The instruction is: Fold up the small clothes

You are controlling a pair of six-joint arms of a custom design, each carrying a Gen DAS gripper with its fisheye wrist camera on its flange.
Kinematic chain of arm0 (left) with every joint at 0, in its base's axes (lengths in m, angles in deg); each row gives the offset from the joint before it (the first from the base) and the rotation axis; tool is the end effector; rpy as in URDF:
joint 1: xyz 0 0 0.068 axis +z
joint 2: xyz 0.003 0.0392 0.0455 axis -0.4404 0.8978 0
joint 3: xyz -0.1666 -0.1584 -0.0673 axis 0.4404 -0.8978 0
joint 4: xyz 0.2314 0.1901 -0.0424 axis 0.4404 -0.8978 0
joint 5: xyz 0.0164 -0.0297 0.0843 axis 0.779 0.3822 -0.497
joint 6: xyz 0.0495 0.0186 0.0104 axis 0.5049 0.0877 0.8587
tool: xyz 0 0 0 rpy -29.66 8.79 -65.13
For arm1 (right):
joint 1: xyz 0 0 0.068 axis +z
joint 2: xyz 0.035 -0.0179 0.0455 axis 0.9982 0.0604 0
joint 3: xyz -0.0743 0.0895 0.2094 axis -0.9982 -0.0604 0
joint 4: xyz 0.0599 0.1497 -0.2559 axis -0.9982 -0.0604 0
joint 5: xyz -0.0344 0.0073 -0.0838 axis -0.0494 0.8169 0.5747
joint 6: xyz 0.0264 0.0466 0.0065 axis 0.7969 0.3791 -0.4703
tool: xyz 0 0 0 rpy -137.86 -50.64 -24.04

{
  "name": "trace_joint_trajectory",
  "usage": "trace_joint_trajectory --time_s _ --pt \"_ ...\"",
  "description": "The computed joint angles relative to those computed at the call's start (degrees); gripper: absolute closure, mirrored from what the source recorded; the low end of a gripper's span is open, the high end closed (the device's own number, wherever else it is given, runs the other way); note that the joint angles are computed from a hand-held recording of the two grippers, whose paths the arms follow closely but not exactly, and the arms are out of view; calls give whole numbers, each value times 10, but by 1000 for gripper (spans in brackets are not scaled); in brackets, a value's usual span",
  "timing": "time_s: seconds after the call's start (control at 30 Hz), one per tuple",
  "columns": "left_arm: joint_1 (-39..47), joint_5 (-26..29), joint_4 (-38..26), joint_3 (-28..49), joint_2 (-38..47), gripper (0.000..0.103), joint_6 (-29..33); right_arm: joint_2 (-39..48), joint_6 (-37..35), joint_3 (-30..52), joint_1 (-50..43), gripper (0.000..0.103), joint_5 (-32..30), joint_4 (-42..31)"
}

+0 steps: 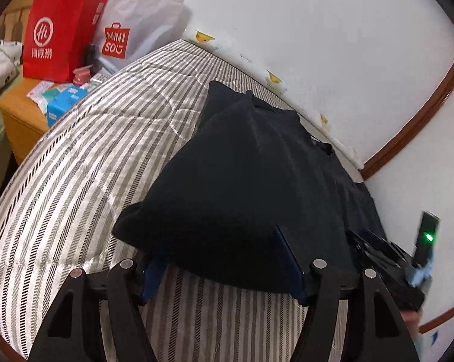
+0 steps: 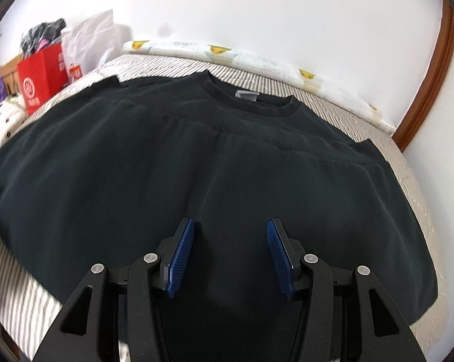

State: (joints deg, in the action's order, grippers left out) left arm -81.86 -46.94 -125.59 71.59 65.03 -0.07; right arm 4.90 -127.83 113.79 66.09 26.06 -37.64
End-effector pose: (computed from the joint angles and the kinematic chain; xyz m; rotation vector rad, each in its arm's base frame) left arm 0.1384 -0.1639 0.1880 -0.8390 2.1716 -0.3508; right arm 0.2832 -0.0872 0.1901 -0.7827 2.2229 0.0543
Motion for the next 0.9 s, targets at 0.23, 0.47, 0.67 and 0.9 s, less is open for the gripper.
trace_joint_trajectory --time_s 0.23,0.47,0.67,0.9 --pt "20 5 -22 31 39 55 -25 -33 -83 -21 -81 53 -61 -67" --pt "27 5 -75 82 66 87 -34 -14 -178 -3 -149 53 -110 -143" --pt "8 -36 -133 191 137 89 -17 24 -174 51 -195 53 -142 -143" --pt "20 -43 -89 332 239 90 117 124 -115 167 -237 53 -167 -133"
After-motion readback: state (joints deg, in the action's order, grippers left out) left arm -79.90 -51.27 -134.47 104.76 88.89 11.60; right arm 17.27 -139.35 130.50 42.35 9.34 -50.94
